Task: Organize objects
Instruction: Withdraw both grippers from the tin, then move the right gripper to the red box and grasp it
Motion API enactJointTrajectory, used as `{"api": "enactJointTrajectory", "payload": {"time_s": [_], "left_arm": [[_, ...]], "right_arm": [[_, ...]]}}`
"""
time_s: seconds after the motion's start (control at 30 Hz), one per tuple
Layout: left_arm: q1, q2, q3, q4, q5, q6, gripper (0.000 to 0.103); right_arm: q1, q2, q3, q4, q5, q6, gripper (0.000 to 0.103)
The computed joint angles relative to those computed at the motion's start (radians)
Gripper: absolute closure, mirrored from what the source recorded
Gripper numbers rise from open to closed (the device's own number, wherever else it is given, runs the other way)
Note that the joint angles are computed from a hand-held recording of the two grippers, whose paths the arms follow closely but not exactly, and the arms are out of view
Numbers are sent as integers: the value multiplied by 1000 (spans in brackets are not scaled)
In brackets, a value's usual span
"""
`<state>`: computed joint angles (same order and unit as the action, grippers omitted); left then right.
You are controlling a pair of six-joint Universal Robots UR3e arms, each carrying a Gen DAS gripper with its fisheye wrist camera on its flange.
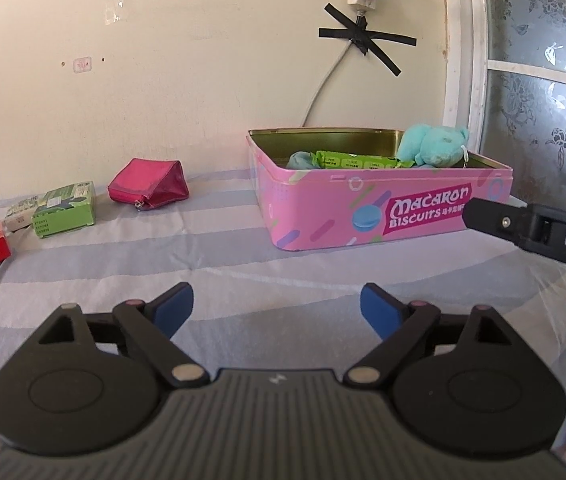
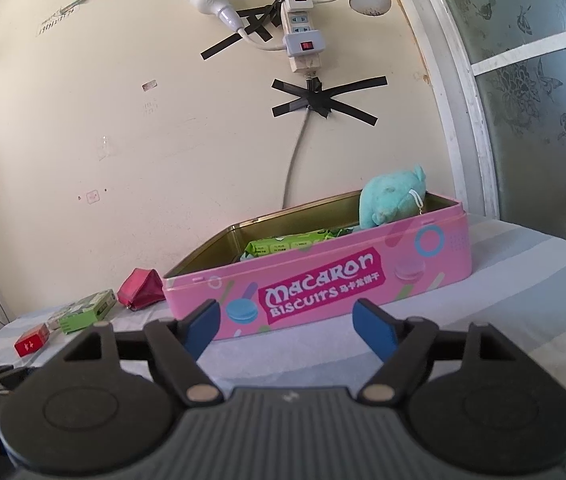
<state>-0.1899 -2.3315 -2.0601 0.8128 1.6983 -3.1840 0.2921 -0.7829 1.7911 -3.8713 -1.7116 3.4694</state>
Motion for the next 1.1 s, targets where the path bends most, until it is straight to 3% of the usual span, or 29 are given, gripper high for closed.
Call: {"api": "enactJointTrajectory", "payload": {"time_s": [0.3,0.67,0.87,1.1], "left_arm": [[-4,-2,-1,9,9,-8,10],[37,29,-62,37,-19,-34,9],[111,76,-148,87,-33,-25,6],[259,133,-263,138,-65,-6,6]], "right_arm": [[8,0,-8,17,-16,-5,24],[26,-13,-57,144,-43,-33,24],[62,-7,-118,229,-84,-99,24],[119,32,-254,337,-36,-143,24]]}}
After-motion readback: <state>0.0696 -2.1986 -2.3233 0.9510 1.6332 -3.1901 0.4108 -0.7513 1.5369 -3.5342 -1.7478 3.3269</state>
